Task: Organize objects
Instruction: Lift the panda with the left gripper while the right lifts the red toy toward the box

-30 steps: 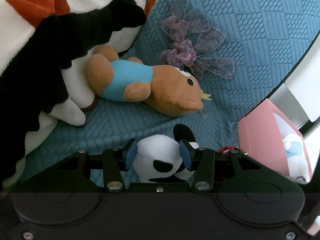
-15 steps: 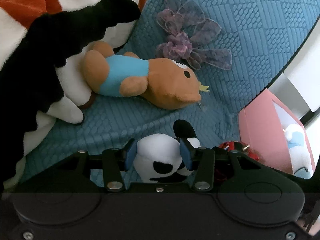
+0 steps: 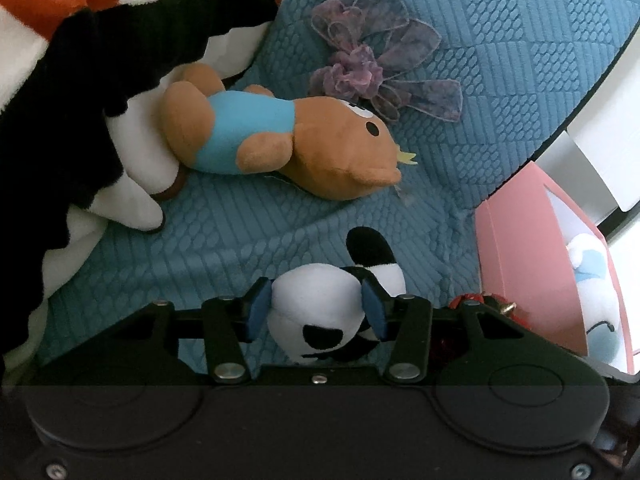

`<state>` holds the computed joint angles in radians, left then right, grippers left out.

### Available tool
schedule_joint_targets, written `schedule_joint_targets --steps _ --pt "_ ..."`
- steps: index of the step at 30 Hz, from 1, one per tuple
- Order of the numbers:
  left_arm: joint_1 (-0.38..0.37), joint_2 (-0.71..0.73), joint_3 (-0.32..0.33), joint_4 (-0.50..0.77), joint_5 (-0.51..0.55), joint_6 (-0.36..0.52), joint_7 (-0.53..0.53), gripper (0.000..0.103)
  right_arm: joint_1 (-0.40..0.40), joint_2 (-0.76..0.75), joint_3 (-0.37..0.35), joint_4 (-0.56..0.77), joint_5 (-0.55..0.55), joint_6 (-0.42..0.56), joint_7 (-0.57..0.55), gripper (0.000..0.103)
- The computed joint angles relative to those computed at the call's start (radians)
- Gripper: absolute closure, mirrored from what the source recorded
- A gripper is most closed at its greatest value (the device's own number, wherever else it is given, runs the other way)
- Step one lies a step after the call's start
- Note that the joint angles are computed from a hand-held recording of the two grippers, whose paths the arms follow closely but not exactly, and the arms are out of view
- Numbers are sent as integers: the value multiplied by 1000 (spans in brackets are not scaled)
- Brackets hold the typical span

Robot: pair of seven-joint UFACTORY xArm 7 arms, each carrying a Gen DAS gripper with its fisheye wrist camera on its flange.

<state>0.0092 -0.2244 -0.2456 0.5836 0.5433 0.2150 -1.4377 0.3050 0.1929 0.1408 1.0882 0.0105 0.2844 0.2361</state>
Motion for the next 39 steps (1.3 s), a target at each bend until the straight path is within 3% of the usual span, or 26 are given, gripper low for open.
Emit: schedule_joint_targets --steps 3,7,16,21,25,39 --pt "0 -1 0 -2 2 -2 -3 57 -13 -12 19 -6 45 10 -37 40" --pt "-2 -8 3 -7 -6 -3 0 57 24 -27 -16 -11 -68 13 27 40" --pt "3 -69 -16 -47 -61 -6 17 58 -15 -98 25 -40 80 50 -126 40" --pt "49 -124 -81 -35 -20 26 -9 58 -11 -137 24 -49 119 85 -180 40" --pt "-3 -138 -46 -24 -84 47 47 58 -8 -164 19 -44 139 113 -211 40" --pt "-69 -163 -18 95 -207 159 162 58 -17 -239 -5 32 179 186 -270 40"
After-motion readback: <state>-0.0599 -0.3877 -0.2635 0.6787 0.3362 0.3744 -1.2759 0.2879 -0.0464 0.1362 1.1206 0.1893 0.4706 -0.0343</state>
